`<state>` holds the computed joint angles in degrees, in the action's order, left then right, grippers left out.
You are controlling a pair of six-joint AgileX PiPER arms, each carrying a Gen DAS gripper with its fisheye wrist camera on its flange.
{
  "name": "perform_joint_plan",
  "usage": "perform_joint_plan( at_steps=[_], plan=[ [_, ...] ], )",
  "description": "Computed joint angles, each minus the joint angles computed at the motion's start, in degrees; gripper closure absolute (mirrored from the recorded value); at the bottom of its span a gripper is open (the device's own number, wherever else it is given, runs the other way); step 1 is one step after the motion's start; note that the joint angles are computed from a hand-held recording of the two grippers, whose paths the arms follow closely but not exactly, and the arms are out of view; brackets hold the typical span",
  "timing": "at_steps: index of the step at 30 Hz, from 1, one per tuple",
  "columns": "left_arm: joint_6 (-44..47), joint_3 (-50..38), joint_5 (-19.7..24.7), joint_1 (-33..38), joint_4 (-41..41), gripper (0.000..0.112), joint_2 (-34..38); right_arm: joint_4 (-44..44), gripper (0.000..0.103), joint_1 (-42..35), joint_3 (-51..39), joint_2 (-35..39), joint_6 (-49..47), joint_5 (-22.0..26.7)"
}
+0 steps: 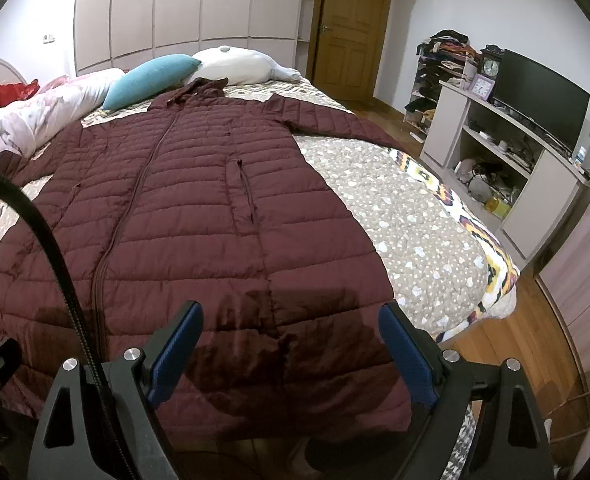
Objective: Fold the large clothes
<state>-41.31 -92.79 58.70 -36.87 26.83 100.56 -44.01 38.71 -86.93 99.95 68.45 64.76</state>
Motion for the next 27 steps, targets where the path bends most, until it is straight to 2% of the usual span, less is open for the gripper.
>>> perform_joint_plan(
  at_steps=[10,18,27],
  plan=[
    [0.79,-1.85,1.41,0.53,-1.7,0.009,1.13,0.43,0.011,0.23,1.16,-0.36,0.0,-0.52],
    [2.27,-4.34,2.59,3.63,-3.66,0.009,3.38,0.96,0.011,-0.2,2.04,-0.61,-0.26,-1.34],
    [3.87,-7.99,3.01,7.55,-3.82,0.009,9.98,2.66,0.011,-1.12,2.73,0.19,-1.26,-2.33]
  ],
)
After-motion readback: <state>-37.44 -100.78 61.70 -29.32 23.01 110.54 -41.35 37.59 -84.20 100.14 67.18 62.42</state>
